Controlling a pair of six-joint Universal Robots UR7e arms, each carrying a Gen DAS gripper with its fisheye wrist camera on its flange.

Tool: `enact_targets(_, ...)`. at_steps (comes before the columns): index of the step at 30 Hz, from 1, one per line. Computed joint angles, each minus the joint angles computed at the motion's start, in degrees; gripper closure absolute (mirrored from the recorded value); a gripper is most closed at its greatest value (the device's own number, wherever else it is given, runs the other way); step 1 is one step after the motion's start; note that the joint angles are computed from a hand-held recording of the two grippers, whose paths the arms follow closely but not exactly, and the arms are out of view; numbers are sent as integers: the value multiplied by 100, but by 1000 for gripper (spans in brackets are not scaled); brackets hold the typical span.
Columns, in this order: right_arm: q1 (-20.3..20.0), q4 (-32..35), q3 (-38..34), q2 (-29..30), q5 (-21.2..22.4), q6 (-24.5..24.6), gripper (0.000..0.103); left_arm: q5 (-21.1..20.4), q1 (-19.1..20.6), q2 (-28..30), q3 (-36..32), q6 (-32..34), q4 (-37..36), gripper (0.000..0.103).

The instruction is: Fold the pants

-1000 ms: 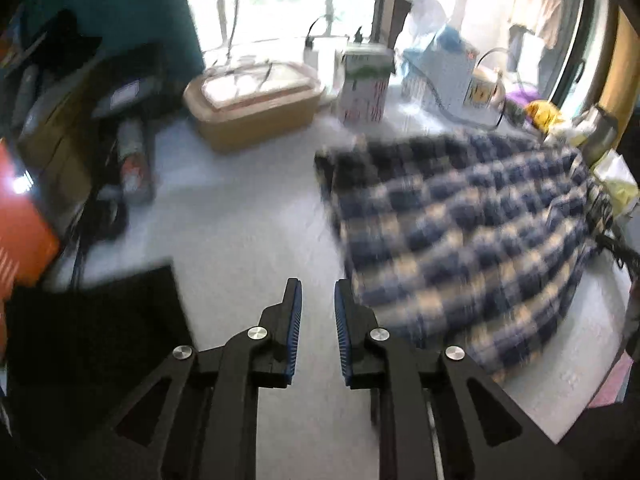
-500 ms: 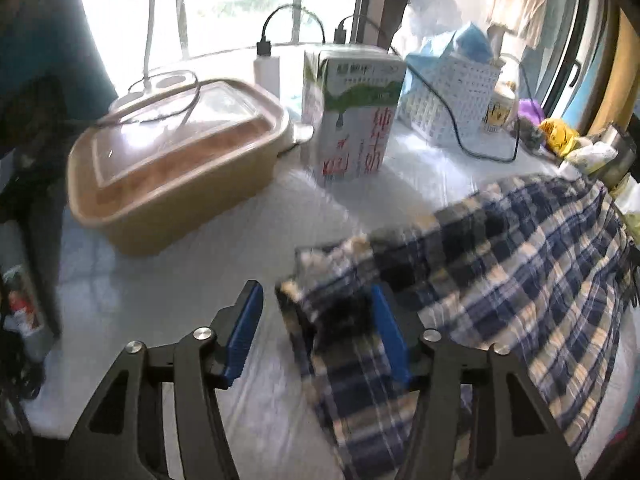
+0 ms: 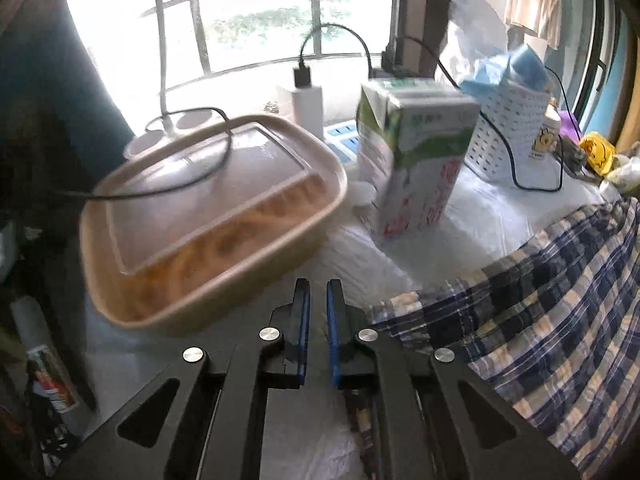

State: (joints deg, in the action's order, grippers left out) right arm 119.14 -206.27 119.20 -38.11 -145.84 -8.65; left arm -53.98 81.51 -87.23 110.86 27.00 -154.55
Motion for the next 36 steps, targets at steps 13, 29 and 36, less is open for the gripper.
enact_targets(13, 335, -44, -175, -319, 767, -918, 61, -991, -946, -1720, 1450, -1282, 1950, 72)
enact_targets(29, 80, 1609, -317, -6, 720, -165, 61, -593, -1248, -2226, 2277, -1783, 2006, 72)
enact_targets(36, 415, 1096, 154, -187, 713, -143, 60, -984, -1594, -2677, 2363, -1797, 2027, 72)
